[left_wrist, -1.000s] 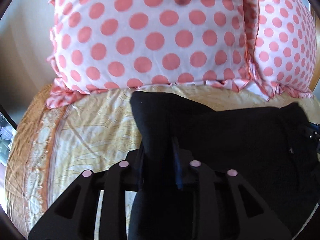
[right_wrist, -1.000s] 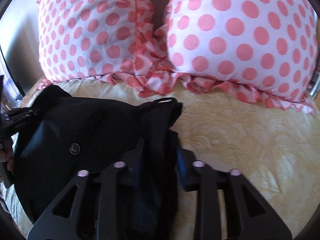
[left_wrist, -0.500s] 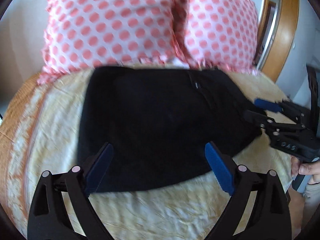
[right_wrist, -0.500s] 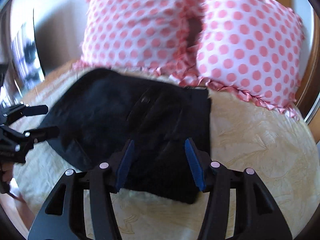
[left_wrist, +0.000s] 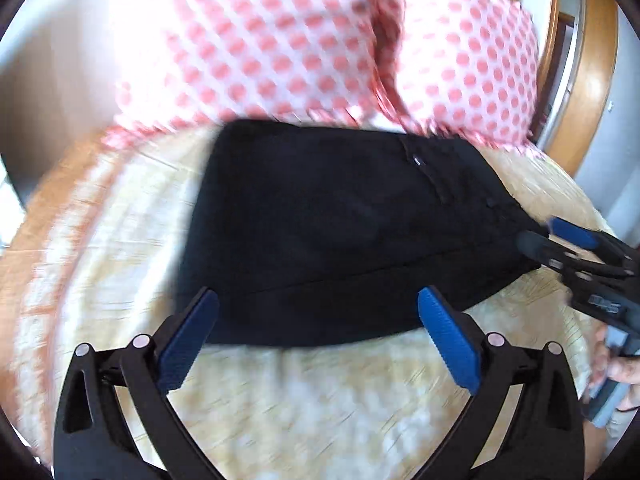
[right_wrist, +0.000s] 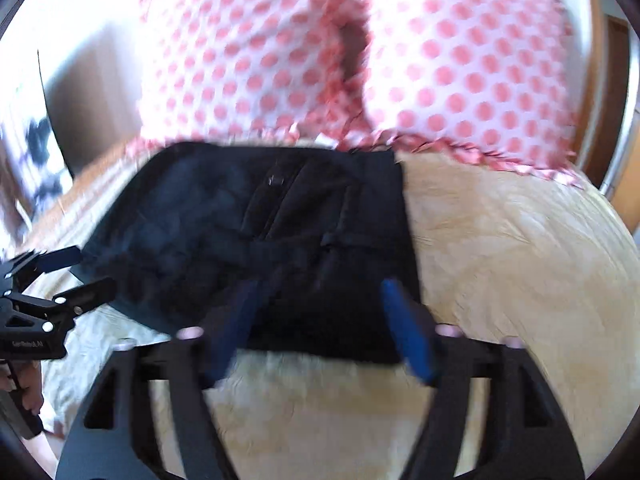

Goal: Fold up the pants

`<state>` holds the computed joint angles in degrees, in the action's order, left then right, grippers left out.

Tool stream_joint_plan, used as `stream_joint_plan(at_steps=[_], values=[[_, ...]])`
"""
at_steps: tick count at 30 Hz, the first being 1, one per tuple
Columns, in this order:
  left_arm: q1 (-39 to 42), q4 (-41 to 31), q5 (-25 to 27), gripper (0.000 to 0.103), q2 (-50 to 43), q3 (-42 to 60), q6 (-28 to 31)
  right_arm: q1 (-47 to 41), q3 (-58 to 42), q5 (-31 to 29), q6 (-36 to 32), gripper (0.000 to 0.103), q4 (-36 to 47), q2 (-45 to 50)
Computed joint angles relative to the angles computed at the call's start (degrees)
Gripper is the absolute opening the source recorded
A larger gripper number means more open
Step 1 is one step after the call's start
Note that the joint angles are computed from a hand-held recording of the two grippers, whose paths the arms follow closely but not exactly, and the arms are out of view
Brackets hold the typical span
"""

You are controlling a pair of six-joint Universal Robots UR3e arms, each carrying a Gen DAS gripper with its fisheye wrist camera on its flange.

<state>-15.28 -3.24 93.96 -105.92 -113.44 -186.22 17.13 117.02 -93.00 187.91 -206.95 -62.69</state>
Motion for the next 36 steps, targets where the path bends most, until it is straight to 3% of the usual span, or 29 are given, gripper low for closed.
stream_joint_plan(at_steps=[3,6,16,30,36], values=[[-0.84,6.22,5.54,0.101,3.62,-7.55,0.04,2.12,6.71,-0.33,2.79,0.095,-7.3,0.42],[-1.33,7.57,8.62,0.101,5.94,-13.23,0.07,4.29,8.56,-2.29,6.49,0.097,-9.72,2.98],[0.6,12.13,6.25,0.101,7.89,-22.56,-1.71,10.41,6.1,-9.61,10.39,0.1,-8.82,7.65],[-1.47,15.06,6.86,0.101,3.63,-20.93,-2.98,14.19,1.13,-14.77,10.84,0.102,-7.29,10.73],[-1.97,17.46,8.02,0.101,2.49,-21.39,-3.53,17.42,-2.53,-20.59,11.44,0.102,-3.08,12.23]])
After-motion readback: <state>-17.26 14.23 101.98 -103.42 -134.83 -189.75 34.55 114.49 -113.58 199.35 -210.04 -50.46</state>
